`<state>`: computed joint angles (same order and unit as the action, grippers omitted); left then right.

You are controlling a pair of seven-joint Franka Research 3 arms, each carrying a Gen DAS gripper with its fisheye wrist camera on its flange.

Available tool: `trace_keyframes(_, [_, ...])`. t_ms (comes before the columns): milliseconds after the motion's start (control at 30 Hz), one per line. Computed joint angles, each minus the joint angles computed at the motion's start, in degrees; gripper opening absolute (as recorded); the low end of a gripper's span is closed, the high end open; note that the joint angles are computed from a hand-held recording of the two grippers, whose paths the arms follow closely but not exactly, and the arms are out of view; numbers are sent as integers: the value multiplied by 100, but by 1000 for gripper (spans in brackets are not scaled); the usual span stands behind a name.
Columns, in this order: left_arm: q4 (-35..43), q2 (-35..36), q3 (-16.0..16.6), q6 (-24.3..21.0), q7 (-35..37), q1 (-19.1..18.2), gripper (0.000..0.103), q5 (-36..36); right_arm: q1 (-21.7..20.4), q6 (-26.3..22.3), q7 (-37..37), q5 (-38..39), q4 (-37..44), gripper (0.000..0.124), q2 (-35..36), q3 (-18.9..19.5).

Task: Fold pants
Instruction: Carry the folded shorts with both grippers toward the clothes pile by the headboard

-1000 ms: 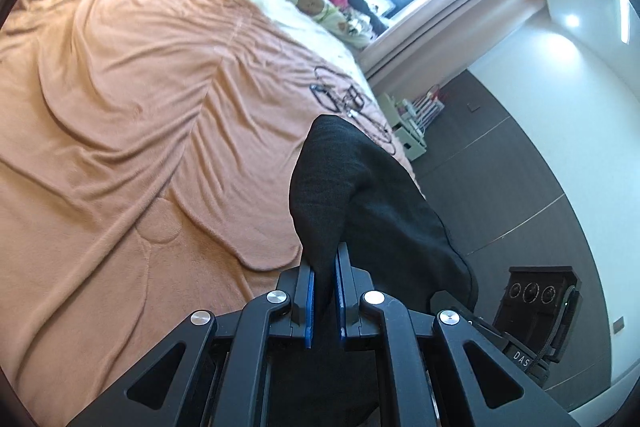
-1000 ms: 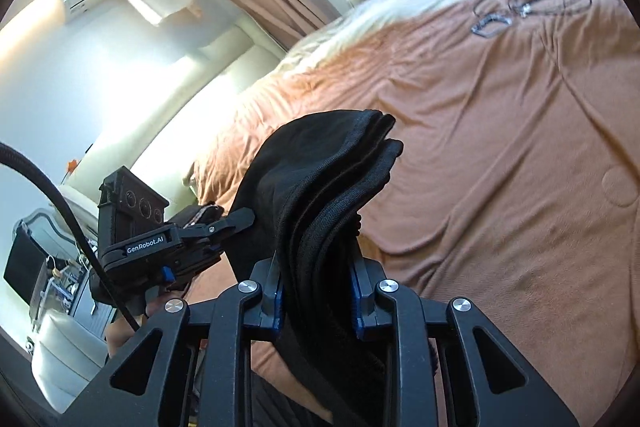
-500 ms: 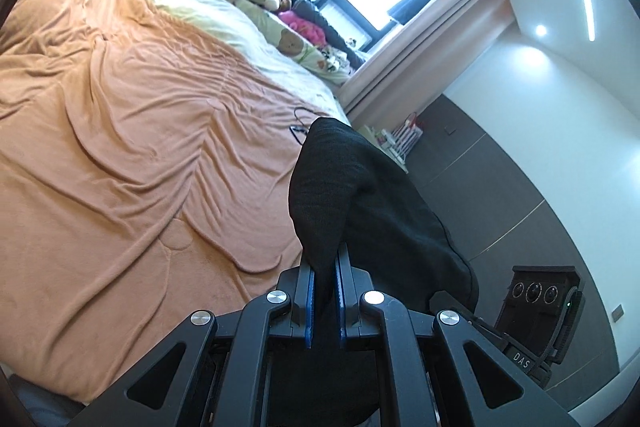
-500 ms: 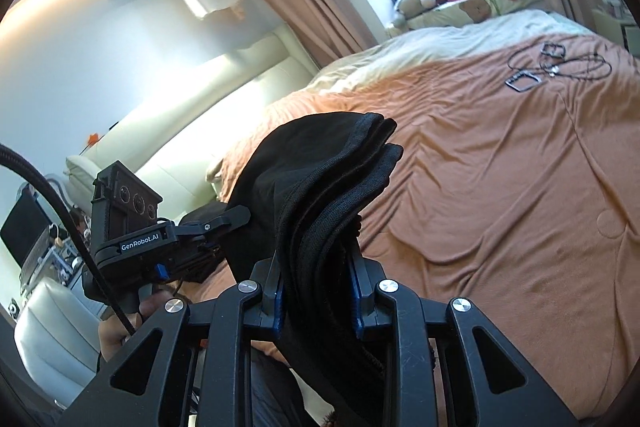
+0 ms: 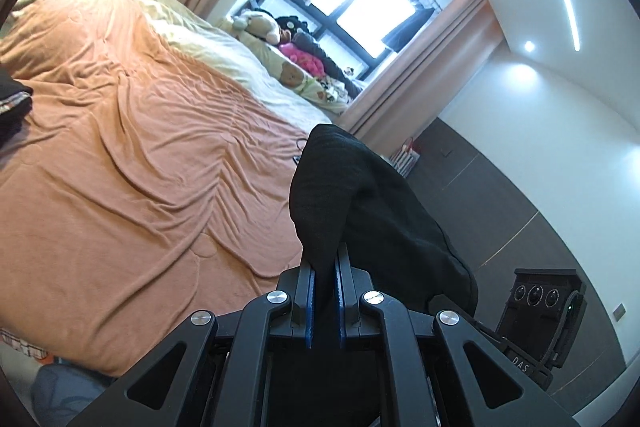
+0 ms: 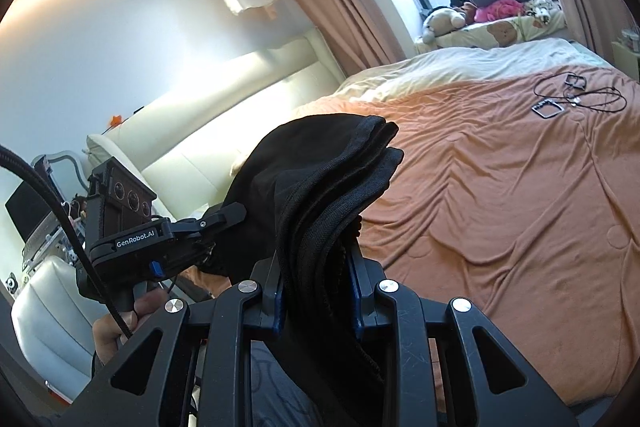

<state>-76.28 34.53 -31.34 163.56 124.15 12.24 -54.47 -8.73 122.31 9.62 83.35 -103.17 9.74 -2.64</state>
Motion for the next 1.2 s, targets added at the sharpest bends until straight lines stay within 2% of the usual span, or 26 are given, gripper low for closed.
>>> trace_keyframes(133, [-459, -369, -281, 174, 588, 361, 9, -599, 20, -46, -73, -15, -53, 22, -75, 13])
trace_keyframes(233, [-738, -656, -334, 208, 1081, 536, 8, -1209, 67, -72, -173, -4, -71, 22, -131, 22])
trace_keyframes(500, [-1236, -1285, -37, 87, 1958, 726, 8, -2425, 250, -47, -268, -157, 19, 22, -111, 71])
trace_keyframes(1033, [-1703, -1836, 1280, -479, 2689, 660, 7, -3720, 667, 253, 78, -874, 1055, 22, 536, 537])
trace_keyframes(1200, [-1666, -1828, 1752, -617, 2632, 534, 7, -3775, 804, 394, 339, -1094, 1482, 22, 856, 728])
